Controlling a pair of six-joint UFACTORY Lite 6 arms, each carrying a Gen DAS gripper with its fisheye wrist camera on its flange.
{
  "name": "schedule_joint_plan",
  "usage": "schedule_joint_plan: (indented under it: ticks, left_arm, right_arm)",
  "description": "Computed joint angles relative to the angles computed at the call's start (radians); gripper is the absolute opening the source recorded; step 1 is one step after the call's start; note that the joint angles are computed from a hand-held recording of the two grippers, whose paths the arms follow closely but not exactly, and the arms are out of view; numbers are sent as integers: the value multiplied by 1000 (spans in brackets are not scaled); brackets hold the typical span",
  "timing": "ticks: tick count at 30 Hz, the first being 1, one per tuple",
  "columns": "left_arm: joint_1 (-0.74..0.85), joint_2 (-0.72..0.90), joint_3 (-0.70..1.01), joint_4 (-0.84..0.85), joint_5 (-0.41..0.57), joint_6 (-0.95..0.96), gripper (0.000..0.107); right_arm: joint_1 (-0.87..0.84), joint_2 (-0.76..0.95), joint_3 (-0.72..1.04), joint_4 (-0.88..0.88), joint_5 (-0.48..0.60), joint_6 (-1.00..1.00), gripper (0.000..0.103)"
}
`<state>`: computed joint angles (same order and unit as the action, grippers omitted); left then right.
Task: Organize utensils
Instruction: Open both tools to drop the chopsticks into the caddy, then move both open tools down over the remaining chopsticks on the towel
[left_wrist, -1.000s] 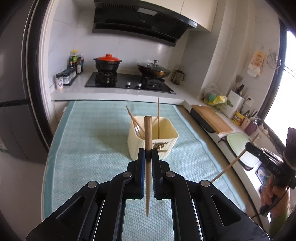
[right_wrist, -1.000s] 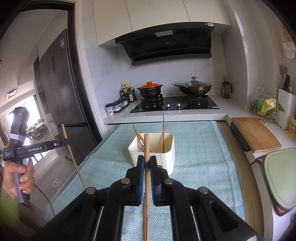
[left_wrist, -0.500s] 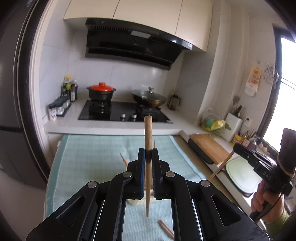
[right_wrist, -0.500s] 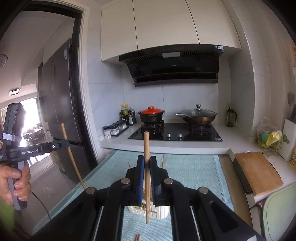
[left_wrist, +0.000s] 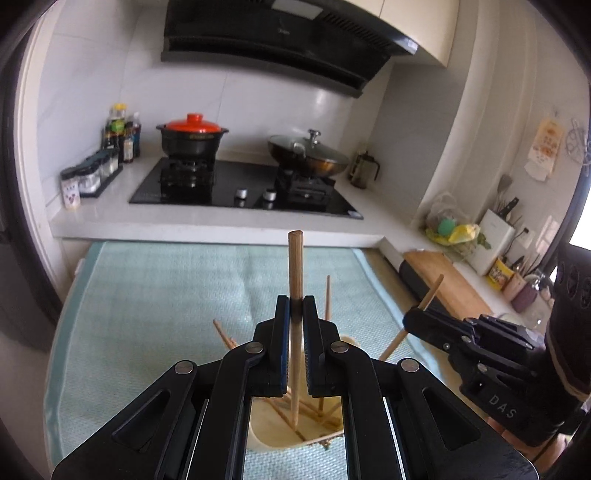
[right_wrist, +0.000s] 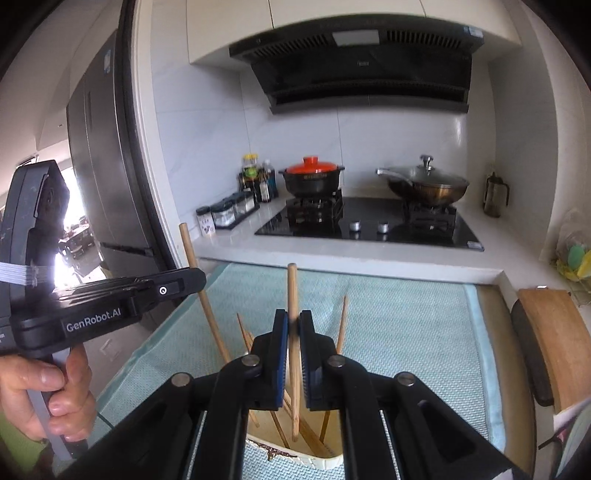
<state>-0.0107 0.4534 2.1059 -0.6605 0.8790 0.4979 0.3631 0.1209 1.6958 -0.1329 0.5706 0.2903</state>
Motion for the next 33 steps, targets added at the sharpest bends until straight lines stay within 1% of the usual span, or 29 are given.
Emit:
schedule_joint_plan:
  ticks: [4,6,8,9,10,11,12,13,15,16,18,20,22,24,26,28,29,30,31,32,33]
  left_arm:
    - [-33,81,-16,38,-11,-15,5]
    - [-48,107,-19,74,-21,-25,6]
    - [-58,115,-17,122,-34,-59,10]
    - [-54,115,-13,125,-31,-66,24]
    - [-45,103,-20,121,-32,-70,45]
    - [-36,77,-39,118,-42,-73,55]
    - [-28,44,-65,119,-58,-76,70]
    - [-17,-4,-108,112,-75,-63,75]
    - [8,-73,-152,105,-70,-37,77]
    - [20,-121,-193,101,-64,-23,81]
    - [57,-243,-314,79,-54,33,87]
    - [107,-394,-480,54,-47,106,91]
    - [174,-549,-657,33,-16,192,95]
    - [266,-714,-859,5,27,288,95]
    - [369,-876,-1063,-17,77,376,96]
    - [451,-1024,-1249,-4,125,419,96]
    - [468,-1080,-1320,11,146,416,96]
    - [473,-1131,-1384,25,175,409,96]
    - [463,-1172,-1438,31,197,391,96]
    - [428,-1209,-1481,38,207,348,96]
    - [391,-1233,-1516,41,208,310,96]
  right_arm:
    - [-83,154,52,235,8,-179,7]
    - [-105,212,85,290,0,-216,7]
    - [-107,248,122,275,-3,-208,9]
    - [-105,259,144,256,0,-190,11]
    - [-105,253,152,242,1,-175,22]
    - [-105,237,151,238,0,-165,38]
    - [-105,212,142,232,-7,-154,45]
    - [-104,182,131,216,-11,-138,50]
    - [-96,104,94,174,3,-114,50]
    - [-91,66,77,157,18,-106,50]
    - [-78,-52,-12,129,42,-87,50]
    - [-65,-190,-128,128,71,-84,51]
    - [-47,-340,-263,131,107,-85,51]
    - [-9,-512,-431,91,146,-45,51]
    - [74,-698,-630,-9,189,68,51]
    - [201,-861,-826,-125,257,224,51]
    - [266,-930,-920,-157,289,295,50]
    - [305,-986,-1005,-149,304,337,50]
    - [320,-1030,-1083,-112,298,355,48]
    - [325,-1063,-1148,-72,277,364,37]
    - [315,-1076,-1200,-19,242,344,32]
